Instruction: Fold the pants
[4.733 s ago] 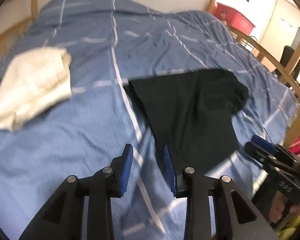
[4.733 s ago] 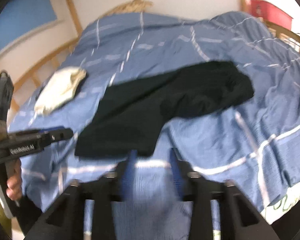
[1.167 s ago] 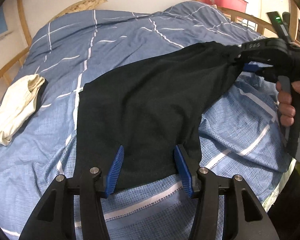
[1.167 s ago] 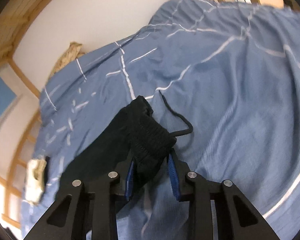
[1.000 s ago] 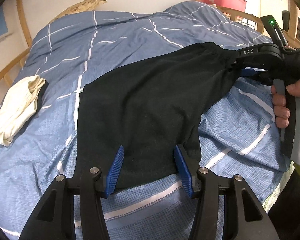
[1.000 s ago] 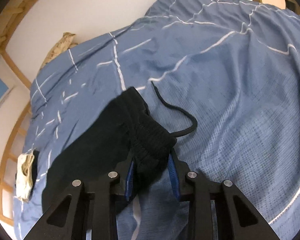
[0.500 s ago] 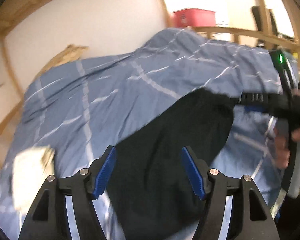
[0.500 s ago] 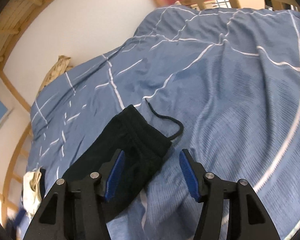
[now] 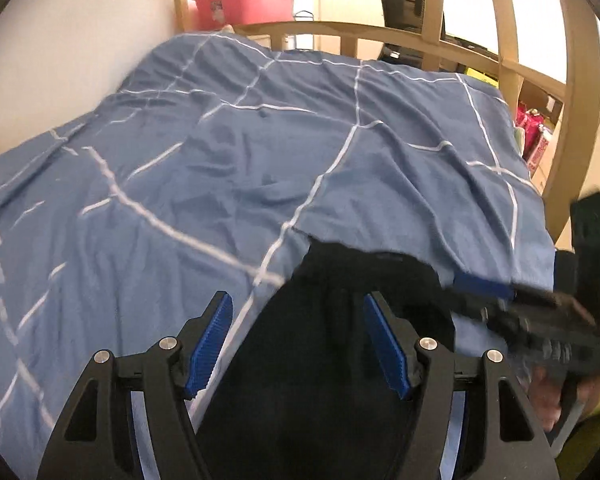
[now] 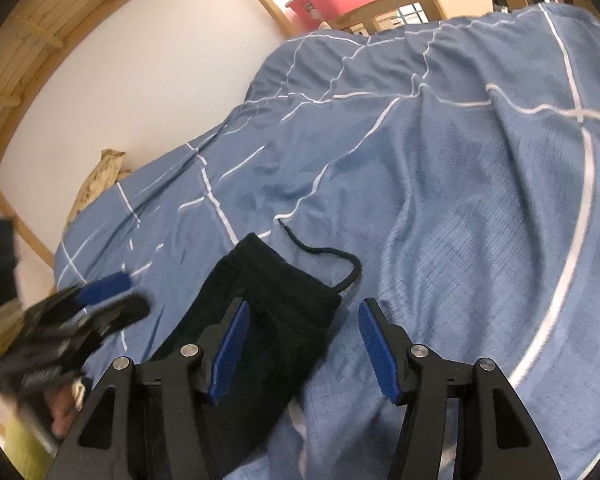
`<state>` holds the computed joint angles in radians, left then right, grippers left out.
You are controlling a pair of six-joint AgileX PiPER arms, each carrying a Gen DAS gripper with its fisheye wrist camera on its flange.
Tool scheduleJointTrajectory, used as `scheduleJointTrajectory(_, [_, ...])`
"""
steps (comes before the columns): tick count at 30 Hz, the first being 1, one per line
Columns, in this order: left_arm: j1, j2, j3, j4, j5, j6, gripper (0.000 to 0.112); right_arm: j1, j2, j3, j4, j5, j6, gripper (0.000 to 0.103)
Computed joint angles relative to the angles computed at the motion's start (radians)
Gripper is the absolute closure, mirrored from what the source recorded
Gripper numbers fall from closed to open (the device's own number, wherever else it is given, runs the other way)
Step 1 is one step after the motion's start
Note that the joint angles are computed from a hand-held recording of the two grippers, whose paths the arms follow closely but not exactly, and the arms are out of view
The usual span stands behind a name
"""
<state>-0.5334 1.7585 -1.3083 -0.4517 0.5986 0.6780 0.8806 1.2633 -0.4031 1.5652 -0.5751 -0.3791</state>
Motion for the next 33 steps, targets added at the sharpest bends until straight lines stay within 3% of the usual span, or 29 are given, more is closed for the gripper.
scheduleJointTrajectory(5, [0.004,0.194,-0.23,-0.047,0.154,0.026,0.048,-0.087,0.054,0.001,-0.161,0.078,0.153,0.045])
scheduleJointTrajectory(8, [0.008,0.302,-0.36,-0.045,0.256,-0.015,0.058,-0.127,0.078,0.012,-0.258,0.102,0.244,0.045])
scheduleJointTrajectory(18, [-0.003,0.478,-0.566,0.013,0.399,-0.084,0.059,-0.176,0.143,0.042,-0.537,0.095,0.504,0.049])
scheduleJointTrajectory(21, [0.005,0.516,-0.623,-0.016,0.463,-0.093,0.07,-0.178,0.15,0.052,-0.59,0.087,0.552,0.052])
scheduleJointTrajectory(26, [0.0,0.55,-0.675,0.0,0.498,-0.139,0.073,-0.229,0.181,0.059,-0.784,0.103,0.715,0.056])
scheduleJointTrajectory(28, [-0.004,0.534,-0.654,0.006,0.479,-0.133,0.081,-0.257,0.19,0.066,-0.879,0.105,0.798,0.059])
scheduleJointTrajectory(33, [-0.002,0.454,-0.543,-0.019,0.403,-0.065,0.088,-0.258,0.164,0.059,-0.862,0.119,0.744,0.067])
